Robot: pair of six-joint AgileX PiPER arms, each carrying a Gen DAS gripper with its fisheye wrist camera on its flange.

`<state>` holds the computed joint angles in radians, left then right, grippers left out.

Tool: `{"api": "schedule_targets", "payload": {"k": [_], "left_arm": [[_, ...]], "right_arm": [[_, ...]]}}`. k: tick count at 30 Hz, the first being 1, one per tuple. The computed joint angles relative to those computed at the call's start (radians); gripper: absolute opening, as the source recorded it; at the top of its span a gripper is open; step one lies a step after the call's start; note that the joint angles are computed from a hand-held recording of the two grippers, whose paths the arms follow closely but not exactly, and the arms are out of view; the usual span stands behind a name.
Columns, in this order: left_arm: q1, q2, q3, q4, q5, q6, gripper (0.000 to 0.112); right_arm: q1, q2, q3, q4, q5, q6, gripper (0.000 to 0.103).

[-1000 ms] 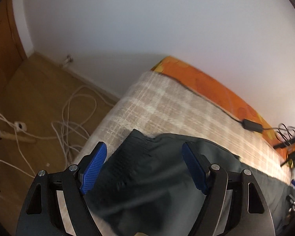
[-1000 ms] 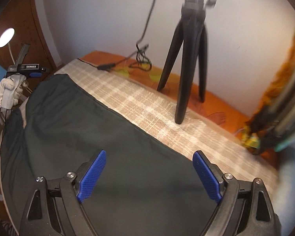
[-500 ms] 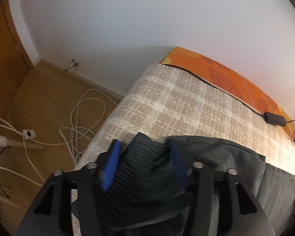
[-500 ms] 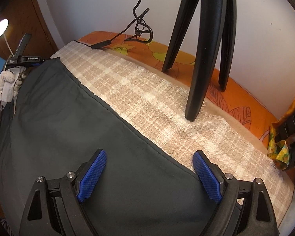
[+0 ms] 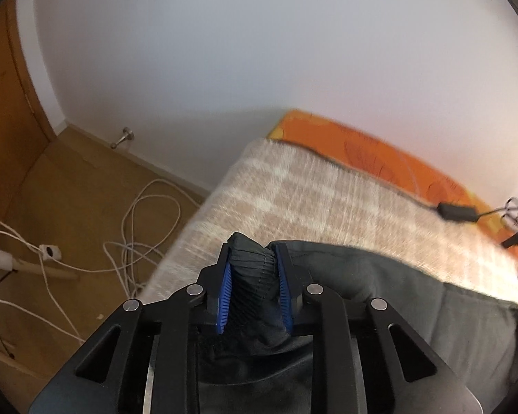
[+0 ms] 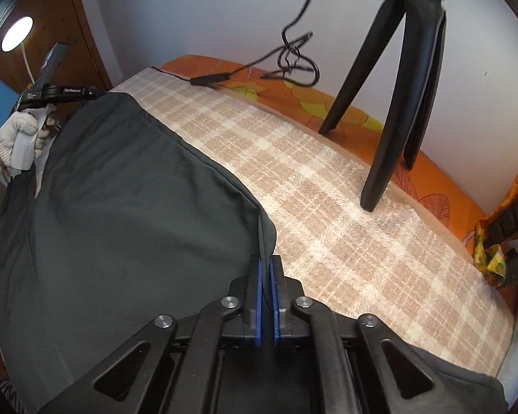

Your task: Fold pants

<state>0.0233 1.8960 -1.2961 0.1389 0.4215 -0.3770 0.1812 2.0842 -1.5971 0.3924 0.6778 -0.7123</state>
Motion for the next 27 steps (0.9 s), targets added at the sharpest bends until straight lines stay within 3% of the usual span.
{"api": "schedule_targets", "payload": {"k": [5, 11, 14, 19, 23, 27], "left_arm": [[0.055, -0.110, 0.071, -0.166, -0.024, 0.158, 0.021], [0.146, -0.346, 0.271, -0.438, -0.042, 0.466, 0.021], [0.175, -0.463, 0.366, -0.498, -0.023, 0.548, 0.021], [0.293, -0.654, 0.543, -0.716, 0.018, 0.822, 0.021], [0.426, -0.762, 0.701, -0.897, 0.064, 1.090, 0.021], [0.691, -0.834, 0.847, -1.080, 0.245, 1.418, 0.021]], "right_arm": [[-0.012, -0.126, 0.132, 0.098, -0.043, -0.082, 0.001], [-0.038, -0.405, 0.366, 0.228, -0.030, -0.226, 0.000], [-0.023, -0.548, 0.478, 0.223, -0.021, -0.238, 0.000], [0.029, -0.767, 0.673, 0.184, -0.007, -0.200, 0.000], [0.122, -0.919, 0.847, 0.106, -0.017, -0.127, 0.000], [0.234, -0.994, 0.985, 0.006, -0.059, -0.002, 0.000]]}}
